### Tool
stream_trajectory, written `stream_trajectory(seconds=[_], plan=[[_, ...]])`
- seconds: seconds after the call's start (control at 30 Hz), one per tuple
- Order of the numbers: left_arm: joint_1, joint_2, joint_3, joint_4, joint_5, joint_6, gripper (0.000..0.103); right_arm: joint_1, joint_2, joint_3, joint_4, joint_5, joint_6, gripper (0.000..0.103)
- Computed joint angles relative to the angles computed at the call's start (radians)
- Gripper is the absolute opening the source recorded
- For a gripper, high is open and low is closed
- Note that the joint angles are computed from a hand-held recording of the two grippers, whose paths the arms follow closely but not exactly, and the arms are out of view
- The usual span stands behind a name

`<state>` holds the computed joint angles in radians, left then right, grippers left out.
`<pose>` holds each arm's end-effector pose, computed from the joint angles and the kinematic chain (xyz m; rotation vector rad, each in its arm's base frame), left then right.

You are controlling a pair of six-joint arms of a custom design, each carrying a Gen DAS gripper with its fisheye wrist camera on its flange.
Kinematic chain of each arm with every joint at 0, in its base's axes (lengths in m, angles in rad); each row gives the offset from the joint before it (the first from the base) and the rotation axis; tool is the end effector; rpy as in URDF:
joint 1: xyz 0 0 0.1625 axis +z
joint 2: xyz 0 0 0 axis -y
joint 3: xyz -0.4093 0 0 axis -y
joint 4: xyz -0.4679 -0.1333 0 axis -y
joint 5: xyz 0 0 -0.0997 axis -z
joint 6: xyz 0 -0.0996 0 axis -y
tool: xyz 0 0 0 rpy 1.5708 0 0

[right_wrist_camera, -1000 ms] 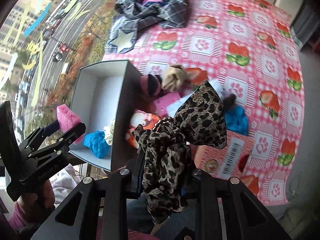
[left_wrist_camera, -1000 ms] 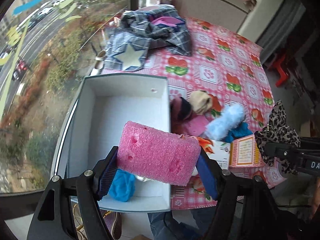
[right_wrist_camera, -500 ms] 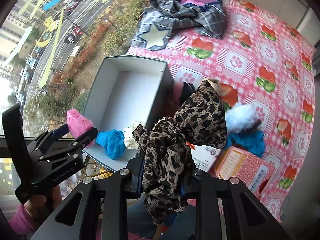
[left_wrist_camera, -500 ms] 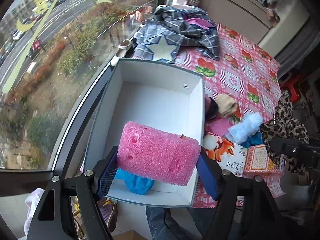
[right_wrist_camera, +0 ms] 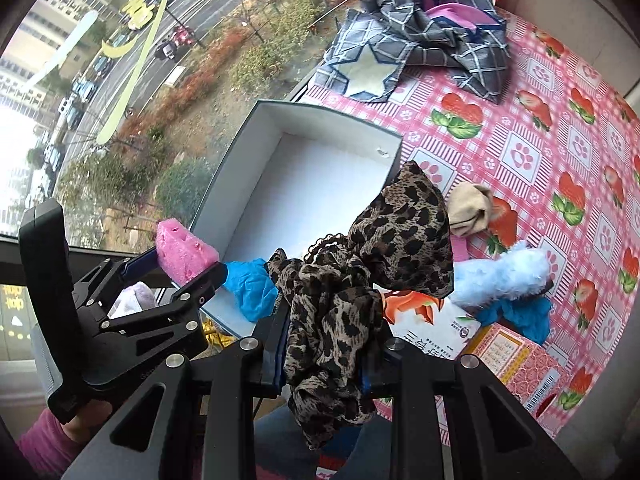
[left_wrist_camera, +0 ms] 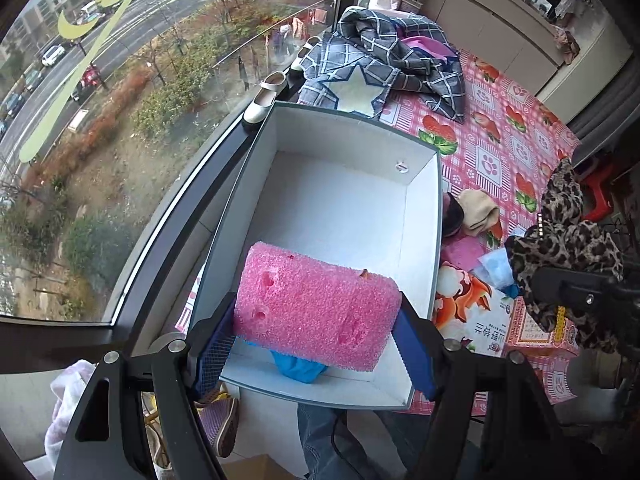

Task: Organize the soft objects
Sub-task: 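Hold the pink sponge and leopard scarf above the box with both tools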

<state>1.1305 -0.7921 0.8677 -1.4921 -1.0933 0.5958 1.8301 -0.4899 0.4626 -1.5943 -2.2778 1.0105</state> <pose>-0.1956 -0.8353 0.3158 1.3639 2.2916 0.2559 0.3054 -0.8835 0.2973 -0.9518 -2.3491 0.6065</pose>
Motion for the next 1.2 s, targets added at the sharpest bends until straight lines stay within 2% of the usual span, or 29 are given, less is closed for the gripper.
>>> stream_trajectory(seconds=[0.33, 0.8, 1.2], plan=[[0.004, 0.004, -0.008, -0.001, 0.003, -0.006, 0.077, -0.008, 0.045, -0.078, 0.029, 0.02, -0.037, 0.027], [0.005, 0.018, -0.023, 0.008, 0.006, 0.005, 0.077, -0.014, 0.106, -0.188, 0.081, 0.031, -0.047, 0.027], [0.006, 0.03, -0.034, 0.013, 0.007, 0.012, 0.077, -0.017, 0.118, -0.207, 0.086, 0.036, -0.054, 0.027]])
